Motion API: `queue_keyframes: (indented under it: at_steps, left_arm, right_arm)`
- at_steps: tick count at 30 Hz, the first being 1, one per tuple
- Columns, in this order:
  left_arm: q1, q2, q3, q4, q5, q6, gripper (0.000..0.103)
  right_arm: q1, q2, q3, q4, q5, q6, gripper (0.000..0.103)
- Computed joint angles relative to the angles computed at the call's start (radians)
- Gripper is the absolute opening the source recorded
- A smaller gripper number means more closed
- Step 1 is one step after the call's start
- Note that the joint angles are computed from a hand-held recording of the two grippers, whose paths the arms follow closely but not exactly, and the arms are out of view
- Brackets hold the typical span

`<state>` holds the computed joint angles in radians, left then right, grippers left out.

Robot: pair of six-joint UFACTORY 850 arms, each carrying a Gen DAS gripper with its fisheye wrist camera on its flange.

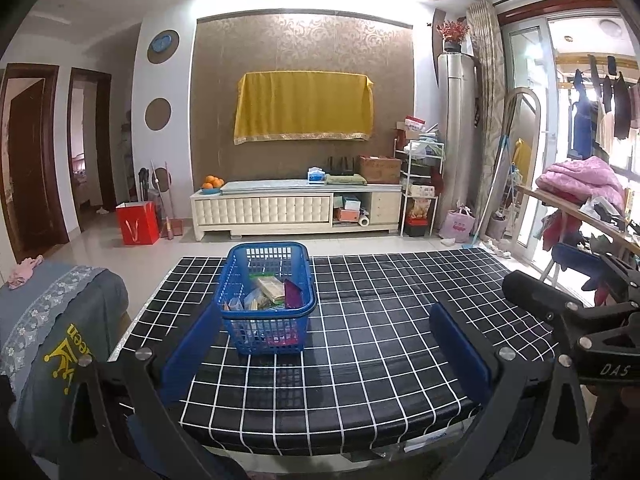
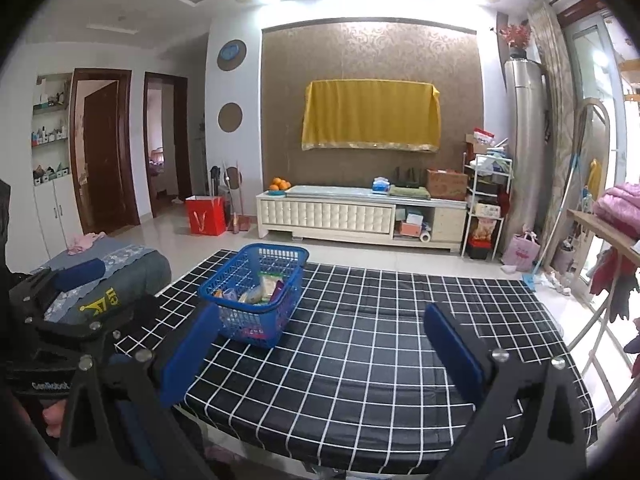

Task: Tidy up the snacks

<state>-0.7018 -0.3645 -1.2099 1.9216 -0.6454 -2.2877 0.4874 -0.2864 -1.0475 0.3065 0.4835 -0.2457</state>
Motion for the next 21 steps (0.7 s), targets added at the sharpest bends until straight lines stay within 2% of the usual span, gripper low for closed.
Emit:
queue_keyframes:
  at_steps: [21]
  left_arm:
    - [-0.004,-0.007,-0.013,-0.021,0.016,0.035,0.103]
  right_arm:
    - [-0.008,0.002,0.000,0.032,-0.015,-0.026,0.103]
